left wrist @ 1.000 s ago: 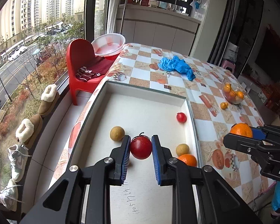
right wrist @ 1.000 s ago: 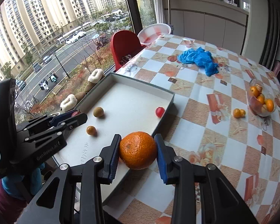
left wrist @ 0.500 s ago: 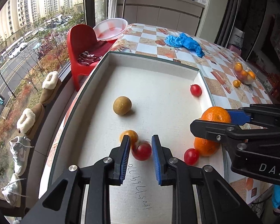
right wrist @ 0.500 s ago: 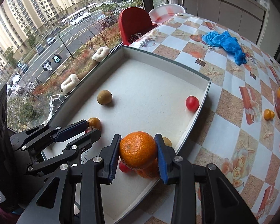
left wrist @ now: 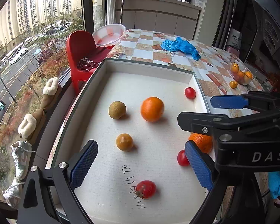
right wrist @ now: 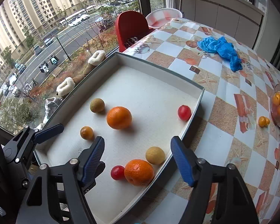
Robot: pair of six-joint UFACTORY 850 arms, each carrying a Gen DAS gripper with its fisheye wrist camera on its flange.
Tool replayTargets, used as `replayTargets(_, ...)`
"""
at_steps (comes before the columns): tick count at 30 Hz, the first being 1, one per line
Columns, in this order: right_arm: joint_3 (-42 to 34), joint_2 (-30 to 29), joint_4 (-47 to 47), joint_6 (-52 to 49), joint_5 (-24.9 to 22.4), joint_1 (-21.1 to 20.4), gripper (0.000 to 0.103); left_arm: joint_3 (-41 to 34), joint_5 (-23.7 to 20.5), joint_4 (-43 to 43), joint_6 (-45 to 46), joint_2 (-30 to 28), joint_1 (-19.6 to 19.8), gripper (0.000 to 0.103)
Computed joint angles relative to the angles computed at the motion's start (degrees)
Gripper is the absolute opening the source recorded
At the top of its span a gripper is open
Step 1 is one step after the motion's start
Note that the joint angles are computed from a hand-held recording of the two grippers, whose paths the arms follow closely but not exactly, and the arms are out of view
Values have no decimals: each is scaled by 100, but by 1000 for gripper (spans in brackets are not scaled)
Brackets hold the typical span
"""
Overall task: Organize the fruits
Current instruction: 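Open both tools to drop the orange and tomato into the tray, then move both open tools back toward the two small yellow fruits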
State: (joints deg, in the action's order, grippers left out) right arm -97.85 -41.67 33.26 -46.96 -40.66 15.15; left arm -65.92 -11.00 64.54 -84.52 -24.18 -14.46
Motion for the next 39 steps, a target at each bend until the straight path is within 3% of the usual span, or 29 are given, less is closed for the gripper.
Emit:
replayTargets(6, -53, 13, -88, 262, 187, -212, 88, -164, -100, -407, 365, -4, -76, 95)
replayTargets(9, -57, 23, -93, 346, 323, -389, 103, -264, -62, -621, 595, 10, -144, 95)
replayTargets(10, -58, 23, -59, 335, 353, -459, 103, -319, -43, -786, 780, 2, -170, 95)
replayTargets(20, -525, -363, -587, 1199, 386, -1210, 103, -1563, -109, -4440, 4604, -486, -555, 95)
replayTargets(26, -487, -412, -823, 1508, 577, -1651, 103, -2988, -604, -4783, 5196, -1337, -859, 95)
replayTargets(30, -149, -301, -1294, 1748, 1094, -1872, 103, -4102, -988, -5011, 5521, -2123, -977, 95)
replayTargets(33, 185, -213, -1975, 2250, 1630, -1977, 103, -5078, -1540, -4965, 5566, -2806, -1058, 95)
replayTargets(39, 795, -44, -1798, 2035, 2212, -2196, 103, -7119, -2420, -4901, 5636, -4163, -1169, 95)
